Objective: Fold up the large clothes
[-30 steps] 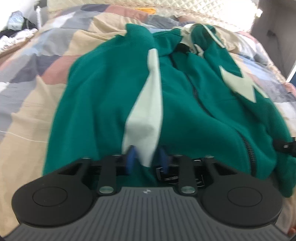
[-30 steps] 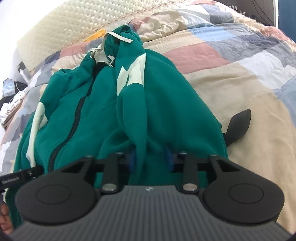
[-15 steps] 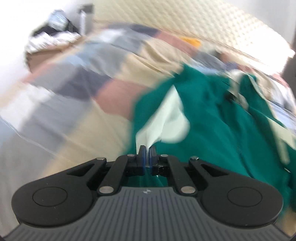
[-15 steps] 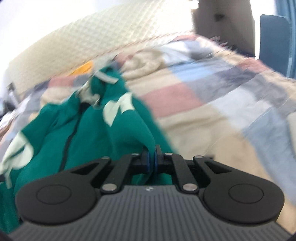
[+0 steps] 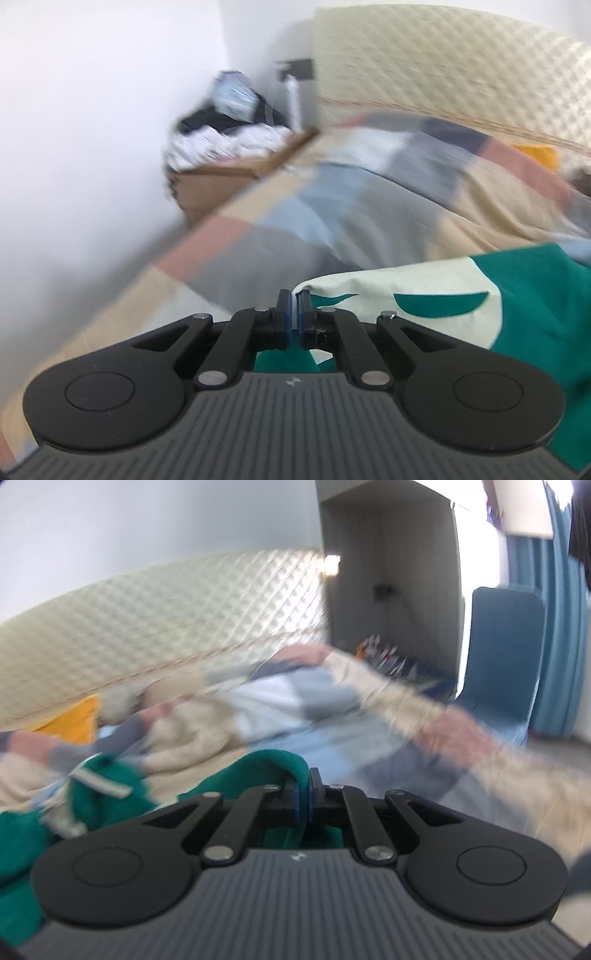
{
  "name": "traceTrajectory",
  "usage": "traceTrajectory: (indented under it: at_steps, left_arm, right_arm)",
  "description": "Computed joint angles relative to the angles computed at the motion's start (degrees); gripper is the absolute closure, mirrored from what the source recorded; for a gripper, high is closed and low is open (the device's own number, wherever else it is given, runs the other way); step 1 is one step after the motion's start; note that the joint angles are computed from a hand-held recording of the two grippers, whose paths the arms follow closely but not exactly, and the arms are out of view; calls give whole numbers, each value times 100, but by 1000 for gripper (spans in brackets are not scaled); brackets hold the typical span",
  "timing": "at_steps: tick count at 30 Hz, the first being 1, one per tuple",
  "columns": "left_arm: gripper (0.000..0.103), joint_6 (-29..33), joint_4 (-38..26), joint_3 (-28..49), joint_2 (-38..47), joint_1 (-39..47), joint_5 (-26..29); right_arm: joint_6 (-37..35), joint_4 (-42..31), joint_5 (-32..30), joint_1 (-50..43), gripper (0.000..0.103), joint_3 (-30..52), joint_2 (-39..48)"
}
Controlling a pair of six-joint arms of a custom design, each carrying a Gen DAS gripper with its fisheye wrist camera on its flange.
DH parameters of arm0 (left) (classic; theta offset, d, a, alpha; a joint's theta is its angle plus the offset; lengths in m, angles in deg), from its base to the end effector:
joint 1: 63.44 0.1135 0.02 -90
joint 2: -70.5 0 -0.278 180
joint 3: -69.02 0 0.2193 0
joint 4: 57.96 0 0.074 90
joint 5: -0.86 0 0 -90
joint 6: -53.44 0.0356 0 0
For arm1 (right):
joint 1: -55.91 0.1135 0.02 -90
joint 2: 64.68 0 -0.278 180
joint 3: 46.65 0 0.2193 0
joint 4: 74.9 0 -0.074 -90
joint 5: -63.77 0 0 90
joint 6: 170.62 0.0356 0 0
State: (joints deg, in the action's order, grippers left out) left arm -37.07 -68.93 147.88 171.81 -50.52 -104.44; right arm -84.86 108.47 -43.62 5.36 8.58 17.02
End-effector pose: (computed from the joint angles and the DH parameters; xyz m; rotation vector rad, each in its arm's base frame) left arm 0.3562 0.0914 0.2427 -0.4065 2.1207 0.4129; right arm 0.1833 -0.2060 0.2485 0.5884 1.8791 -0.3295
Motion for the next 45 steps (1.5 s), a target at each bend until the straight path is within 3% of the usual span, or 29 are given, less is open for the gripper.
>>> traceTrajectory:
  at_steps: [3, 8, 10, 14, 18, 20, 23, 24, 25, 26, 27, 33, 35, 37, 41, 45]
  left_arm:
    - [99, 41, -52, 1153, 1088, 163, -145]
    - [99, 477, 79, 2988, 3094, 261, -583]
    - [99, 592, -252, 3945, 3924, 263, -683]
    - [99, 516, -1002, 5643, 5240, 259, -741]
    - [98, 682, -1714, 7008, 5990, 199, -943]
    - [98, 636, -1980, 7228, 6023, 211, -875]
    - [94, 423, -1571, 6122, 5336, 259, -653]
    - [80, 362, -1368, 5539, 4967, 282, -486]
    - [55, 296, -1206, 5053, 4638, 307, -294]
    - [44, 198, -992, 4514, 4274, 312, -179]
    - [35, 84, -731, 3974, 3917, 312, -96]
    - [30, -167, 1229, 368, 1456, 225, 929]
    - [30, -295, 1450, -582, 678, 129, 1270]
    - [30, -475, 1509, -1408, -55, 38, 1676]
    - [30, -1150, 1118, -2820, -1500, -377, 2211]
    - [30, -2062, 542, -3809, -2707, -1173, 2452]
  right_arm:
    - [-41, 794, 739, 275, 96, 691, 1270]
    - [47, 1026, 1894, 655, 96, 2042, 3398]
    - [-112, 1185, 2306, 777, 96, 2465, 4197]
    - [-248, 1968, 2408, 831, 95, 2744, 5273]
    - [-150, 2525, 2375, 870, 94, 2679, 5595]
    - [21, 2446, 2320, 868, 94, 2678, 5523]
    - [366, 2271, 2167, 810, 90, 2459, 5210]
    - [468, 2247, 2114, 788, 85, 2316, 5066]
    - [574, 2242, 2080, 773, 70, 2146, 4905]
    - [674, 2282, 2021, 748, 53, 1930, 4727]
    - [737, 2334, 1932, 721, 48, 1685, 4527]
    - [413, 2945, 863, 455, 47, -106, 3115]
    - [458, 3017, 418, 283, 47, -744, 2537]
    - [530, 2648, -196, 30, 47, -1199, 1888]
    - [480, 1294, -1198, -437, 47, -1975, 207]
    - [-29, -1751, -1827, -643, 47, -1915, -1691]
